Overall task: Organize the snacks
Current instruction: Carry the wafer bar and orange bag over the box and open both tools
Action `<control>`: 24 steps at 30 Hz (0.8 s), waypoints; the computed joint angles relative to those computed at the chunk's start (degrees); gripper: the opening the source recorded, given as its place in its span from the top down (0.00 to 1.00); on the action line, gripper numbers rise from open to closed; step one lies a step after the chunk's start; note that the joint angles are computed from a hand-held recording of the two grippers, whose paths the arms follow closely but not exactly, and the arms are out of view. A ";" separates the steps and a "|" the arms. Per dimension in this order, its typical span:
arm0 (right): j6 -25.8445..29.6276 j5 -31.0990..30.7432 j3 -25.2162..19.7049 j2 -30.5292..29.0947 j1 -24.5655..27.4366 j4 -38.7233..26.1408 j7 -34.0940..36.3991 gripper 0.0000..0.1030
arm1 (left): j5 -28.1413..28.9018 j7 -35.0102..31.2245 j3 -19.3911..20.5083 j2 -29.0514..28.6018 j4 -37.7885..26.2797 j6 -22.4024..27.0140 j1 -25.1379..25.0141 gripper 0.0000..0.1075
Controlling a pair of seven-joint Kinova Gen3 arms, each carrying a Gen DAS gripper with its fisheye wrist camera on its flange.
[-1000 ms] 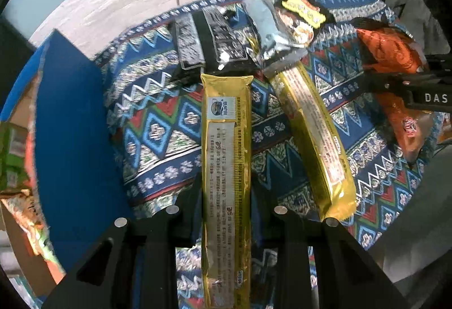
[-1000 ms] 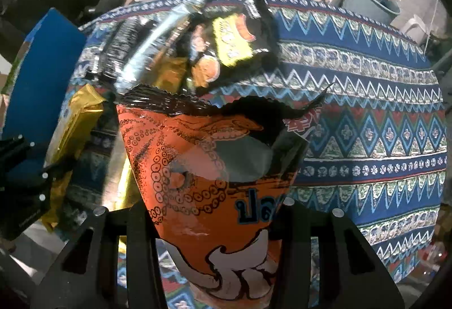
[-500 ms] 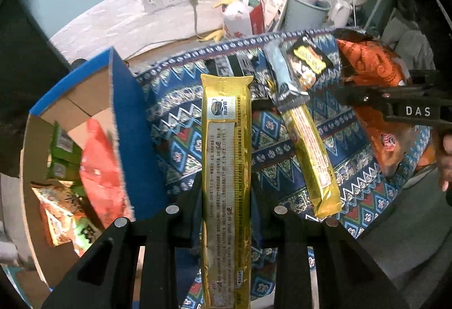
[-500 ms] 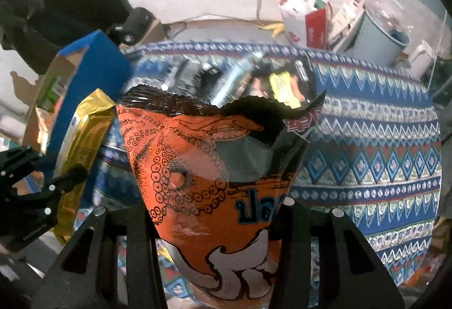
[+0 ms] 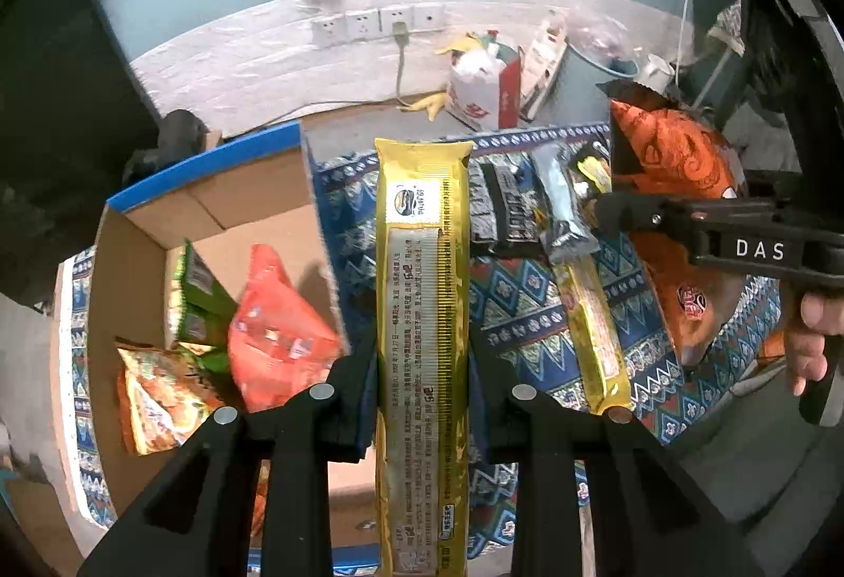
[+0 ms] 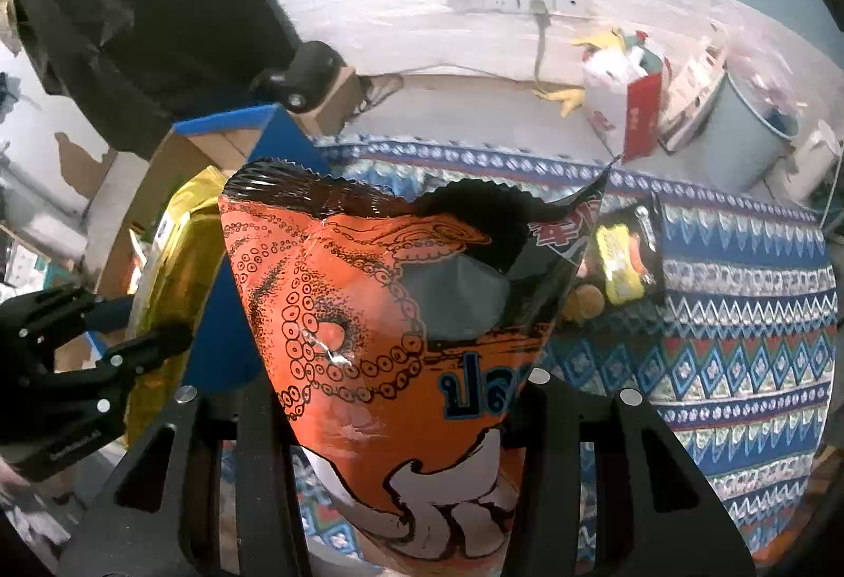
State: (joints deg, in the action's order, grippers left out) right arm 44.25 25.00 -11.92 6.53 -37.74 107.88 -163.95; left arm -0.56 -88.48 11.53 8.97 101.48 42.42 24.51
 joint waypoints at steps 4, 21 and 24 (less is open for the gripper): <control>0.67 0.16 0.06 1.51 -0.48 -2.56 0.87 0.58 | -0.45 -0.48 -0.65 -0.89 0.73 -0.81 -0.90 0.73; 2.16 -1.39 2.75 9.74 -4.72 -14.69 7.12 0.58 | 2.08 -4.75 -2.99 -2.59 2.41 -2.37 -7.78 0.73; 2.44 -2.07 3.36 11.51 -5.43 -17.33 8.68 0.58 | 3.72 -6.15 -3.73 -2.41 2.46 -2.29 -9.76 0.73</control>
State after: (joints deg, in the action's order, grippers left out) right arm 46.70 22.93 -8.56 18.05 -43.17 90.55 -155.27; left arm 3.16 -94.63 7.80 6.55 103.94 40.13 14.75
